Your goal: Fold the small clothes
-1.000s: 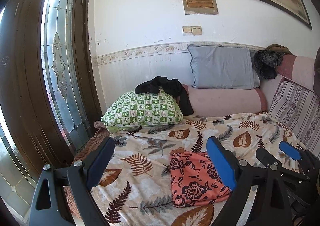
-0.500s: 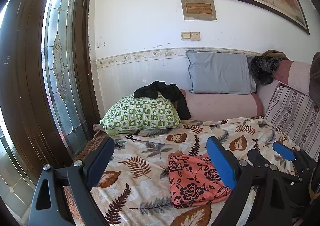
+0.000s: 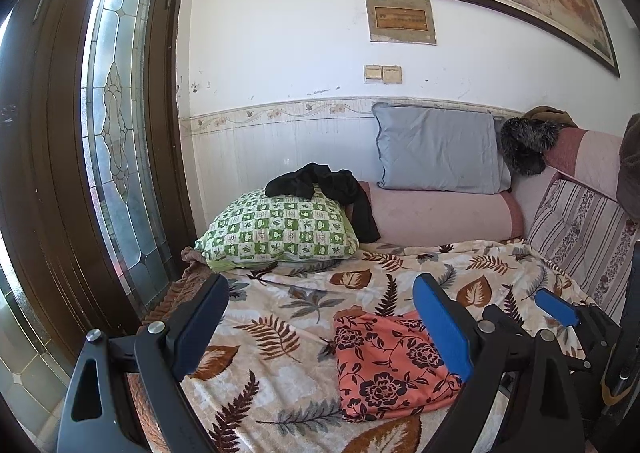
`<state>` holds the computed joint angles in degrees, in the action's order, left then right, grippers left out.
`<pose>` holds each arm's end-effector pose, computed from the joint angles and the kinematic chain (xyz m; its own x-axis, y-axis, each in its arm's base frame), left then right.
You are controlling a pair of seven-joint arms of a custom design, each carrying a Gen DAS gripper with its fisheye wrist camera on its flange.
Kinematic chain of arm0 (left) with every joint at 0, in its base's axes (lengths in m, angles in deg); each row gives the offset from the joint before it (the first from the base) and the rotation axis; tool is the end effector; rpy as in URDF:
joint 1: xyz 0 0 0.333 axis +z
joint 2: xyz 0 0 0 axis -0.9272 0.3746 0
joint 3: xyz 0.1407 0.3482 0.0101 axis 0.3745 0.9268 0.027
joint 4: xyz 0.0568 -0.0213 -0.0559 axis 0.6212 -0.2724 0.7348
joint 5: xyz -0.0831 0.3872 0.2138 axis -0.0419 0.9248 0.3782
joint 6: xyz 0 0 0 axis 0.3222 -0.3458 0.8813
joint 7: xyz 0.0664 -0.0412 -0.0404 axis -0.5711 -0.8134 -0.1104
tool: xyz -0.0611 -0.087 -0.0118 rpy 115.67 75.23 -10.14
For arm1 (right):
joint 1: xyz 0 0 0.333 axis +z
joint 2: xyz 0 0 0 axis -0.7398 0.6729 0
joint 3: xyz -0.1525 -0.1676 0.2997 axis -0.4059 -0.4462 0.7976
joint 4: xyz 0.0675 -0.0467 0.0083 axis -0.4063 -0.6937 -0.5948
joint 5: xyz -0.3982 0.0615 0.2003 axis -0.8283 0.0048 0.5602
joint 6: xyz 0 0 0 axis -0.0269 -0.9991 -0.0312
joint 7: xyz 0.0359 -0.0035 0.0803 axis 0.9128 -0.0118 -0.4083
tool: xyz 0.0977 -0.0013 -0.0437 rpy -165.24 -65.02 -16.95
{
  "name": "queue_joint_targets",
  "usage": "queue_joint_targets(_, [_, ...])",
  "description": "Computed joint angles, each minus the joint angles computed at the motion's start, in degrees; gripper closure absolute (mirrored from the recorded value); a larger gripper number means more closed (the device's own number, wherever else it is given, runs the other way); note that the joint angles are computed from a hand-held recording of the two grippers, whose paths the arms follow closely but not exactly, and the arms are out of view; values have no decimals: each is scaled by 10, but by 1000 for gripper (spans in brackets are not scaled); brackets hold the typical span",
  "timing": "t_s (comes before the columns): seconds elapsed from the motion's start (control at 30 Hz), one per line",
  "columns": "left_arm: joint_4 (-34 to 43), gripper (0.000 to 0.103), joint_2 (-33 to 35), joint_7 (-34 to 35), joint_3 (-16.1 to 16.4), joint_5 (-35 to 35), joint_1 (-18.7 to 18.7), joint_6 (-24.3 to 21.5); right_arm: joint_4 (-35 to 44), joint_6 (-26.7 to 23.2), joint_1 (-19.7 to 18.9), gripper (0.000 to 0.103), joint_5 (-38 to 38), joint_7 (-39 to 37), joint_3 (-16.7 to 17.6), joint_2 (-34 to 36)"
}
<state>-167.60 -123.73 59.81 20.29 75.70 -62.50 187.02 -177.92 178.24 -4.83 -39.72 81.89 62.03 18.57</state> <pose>0.4065 -0.2247 0.6313 0.3240 -0.9452 -0.0408 -0.3514 -0.0803 -0.9328 0.4820 0.1919 0.5904 0.4136 -0.9042 -0.1071 -0.4035 -0.0766 -0.9118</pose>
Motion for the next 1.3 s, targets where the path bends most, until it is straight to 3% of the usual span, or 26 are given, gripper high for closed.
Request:
queue_joint_targets(0.4, [12,9,26,11,15,3,6,18,35,-2,-1,26,6,-5,9,41])
queue_joint_targets(0.53, [16,9,34,8,16,7,8,20,48,-5,12,26,12,-7,-3,52])
queue_joint_targets(0.77, [25,9,52,3,24,13,6,22,62,-7,-39,26,20,-5,45,69])
queue_joint_targets(0.93, [33,9,68,0,29,21,4,21,66,-7,-41,26,25,-8,47,76])
queue_joint_targets(1.13, [41,9,83,-2,39,31,-3,25,73,-5,-79,26,21,0,79,83])
queue_joint_targets(1.3, [53,9,101,-7,44,45,-5,27,84,-10,-68,26,25,1,65,92])
